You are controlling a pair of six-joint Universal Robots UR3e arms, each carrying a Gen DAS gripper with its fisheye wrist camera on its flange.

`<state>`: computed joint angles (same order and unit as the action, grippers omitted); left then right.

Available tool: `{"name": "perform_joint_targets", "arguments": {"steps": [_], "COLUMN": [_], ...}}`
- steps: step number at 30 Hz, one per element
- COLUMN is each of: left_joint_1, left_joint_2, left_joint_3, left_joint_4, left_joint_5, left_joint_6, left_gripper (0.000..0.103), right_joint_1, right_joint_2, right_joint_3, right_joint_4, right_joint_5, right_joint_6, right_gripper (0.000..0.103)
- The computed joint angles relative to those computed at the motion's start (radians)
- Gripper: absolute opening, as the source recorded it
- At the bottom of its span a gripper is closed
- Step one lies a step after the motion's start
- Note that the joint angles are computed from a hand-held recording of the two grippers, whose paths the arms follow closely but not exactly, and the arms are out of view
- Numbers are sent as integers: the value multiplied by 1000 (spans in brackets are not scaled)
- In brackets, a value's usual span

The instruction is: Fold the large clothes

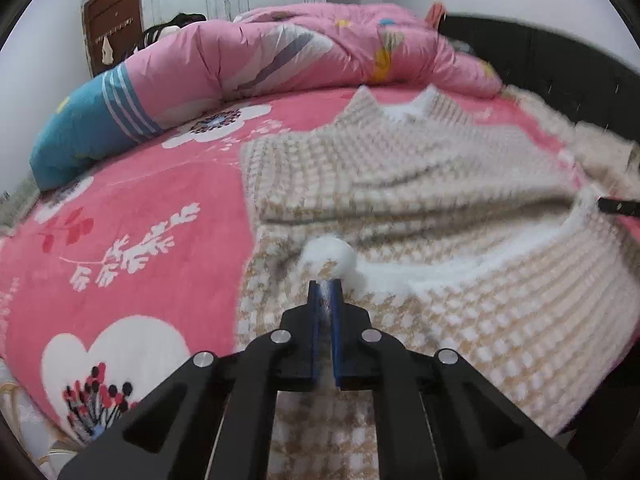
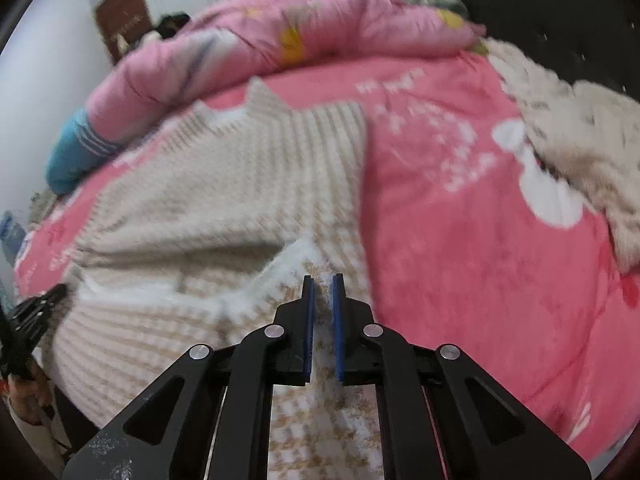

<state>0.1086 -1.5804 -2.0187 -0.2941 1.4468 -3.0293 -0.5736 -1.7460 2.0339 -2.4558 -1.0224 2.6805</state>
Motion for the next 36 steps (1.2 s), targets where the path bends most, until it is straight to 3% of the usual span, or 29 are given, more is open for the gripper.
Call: {"name": "perform_joint_targets", "arguments": {"steps": [4, 6, 11, 14, 16, 17, 20, 21, 24, 26, 28, 29, 30, 31, 33, 34, 36], "left_joint_1": [133, 161, 92, 96, 110, 118, 140, 157, 228, 245, 188, 140, 52, -44, -121, -112, -70], "left_joint_2": [71, 41, -144, -178, -159, -151, -77, -27, 135, 226, 230, 202, 138, 50, -90, -144, -145], "left_joint_3": [-7, 23, 135, 112, 90, 84, 28, -16, -124, -176, -174, -164, -136, -94, -42, -44, -31], "left_joint_4": [-12, -11, -35, 14, 31, 29, 66, 105, 116, 61, -30, -43, -32, -12, 63, 132, 120], "left_joint_5": [-166, -206, -109, -117, -139, -151, -152, -168, -324, -452, -510, -493, -409, -281, -163, -169, -225], "left_joint_6": [-51, -71, -66, -70, -67, -64, -83, -87, -52, 7, 68, 82, 80, 70, 34, 6, -44], "left_gripper": [5, 5, 5, 10, 13, 17, 37, 40, 40, 40, 40, 40, 40, 40, 42, 42, 42], "right_joint_1": [-50, -21, 102, 96, 84, 75, 33, 8, -21, 4, 91, 149, 242, 317, 347, 328, 304], "right_joint_2": [-30, 33, 284, 305, 275, 253, 147, 74, -72, -152, -154, -122, -48, 47, 191, 248, 255], "right_joint_3": [-16, -44, -115, -97, -100, -100, -56, -24, 35, 56, 66, 64, 65, 55, 22, -20, -87], "right_joint_4": [-15, -70, -195, -214, -189, -174, -141, -113, -3, 118, 190, 173, 85, -11, -110, -93, 11], "right_joint_5": [91, 69, -95, -103, -109, -109, -74, -39, 50, 88, 83, 50, -29, -104, -109, -70, -31], "right_joint_6": [29, 72, 148, 146, 153, 151, 127, 106, 20, -69, -126, -119, -68, -9, 60, 97, 147], "right_gripper": [6, 6, 6, 10, 30, 46, 51, 53, 53, 53, 49, 44, 38, 37, 40, 40, 36]}}
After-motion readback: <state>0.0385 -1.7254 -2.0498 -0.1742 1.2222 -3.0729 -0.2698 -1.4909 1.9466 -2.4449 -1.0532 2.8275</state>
